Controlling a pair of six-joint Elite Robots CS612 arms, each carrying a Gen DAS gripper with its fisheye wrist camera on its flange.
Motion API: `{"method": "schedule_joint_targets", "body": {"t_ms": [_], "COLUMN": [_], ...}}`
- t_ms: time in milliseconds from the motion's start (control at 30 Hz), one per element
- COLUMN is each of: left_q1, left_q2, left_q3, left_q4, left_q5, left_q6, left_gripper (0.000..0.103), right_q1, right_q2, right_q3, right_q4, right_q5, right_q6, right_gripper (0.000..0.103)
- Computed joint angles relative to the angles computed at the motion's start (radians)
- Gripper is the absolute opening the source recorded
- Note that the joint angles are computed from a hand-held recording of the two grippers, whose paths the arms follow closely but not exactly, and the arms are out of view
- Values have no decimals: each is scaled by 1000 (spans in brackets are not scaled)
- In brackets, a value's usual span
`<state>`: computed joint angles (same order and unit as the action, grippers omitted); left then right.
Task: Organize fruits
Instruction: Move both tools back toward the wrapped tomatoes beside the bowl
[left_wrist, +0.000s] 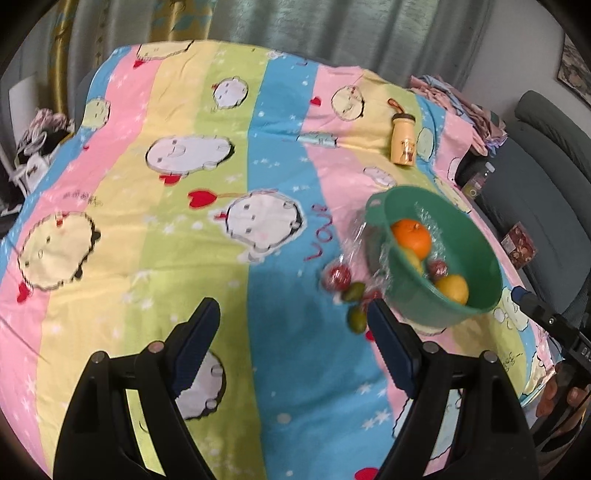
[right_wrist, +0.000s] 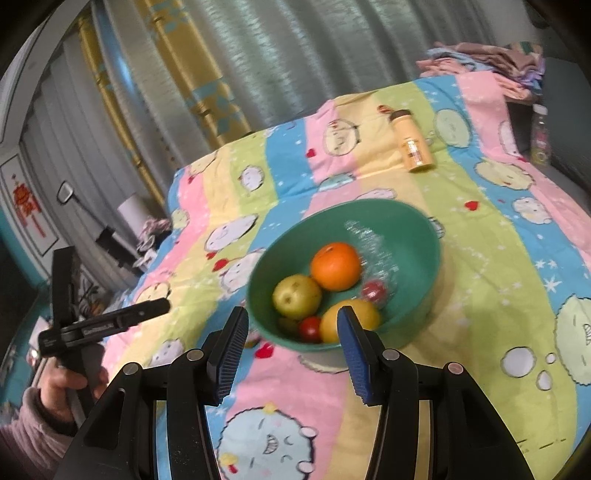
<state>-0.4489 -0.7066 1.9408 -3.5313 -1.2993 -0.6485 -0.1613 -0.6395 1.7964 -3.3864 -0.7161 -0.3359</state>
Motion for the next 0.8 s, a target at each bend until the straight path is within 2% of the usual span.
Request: {"method": "schedule_joint_targets", "body": {"t_ms": [233, 400, 600, 800], "left_q1": [10, 16, 27, 42], "left_q2": [17, 28, 48, 79], "left_q3": [14, 17, -5, -77], "left_q4": [2, -1, -22, -7], "left_q5": [-53, -83, -106, -150], "left_q6": [-36, -43, -26, 59], "left_gripper": [82, 82, 82, 80], "right_q1": [31, 57, 77, 111], "right_q2": [-15, -16, 0, 29], "right_q3": [16, 18, 5, -18], "right_q4": [175, 244, 243, 134], "right_q5": [19, -5, -33, -123], "right_q6": [-185, -246, -198, -79], "right_gripper": [51, 51, 51, 51]}}
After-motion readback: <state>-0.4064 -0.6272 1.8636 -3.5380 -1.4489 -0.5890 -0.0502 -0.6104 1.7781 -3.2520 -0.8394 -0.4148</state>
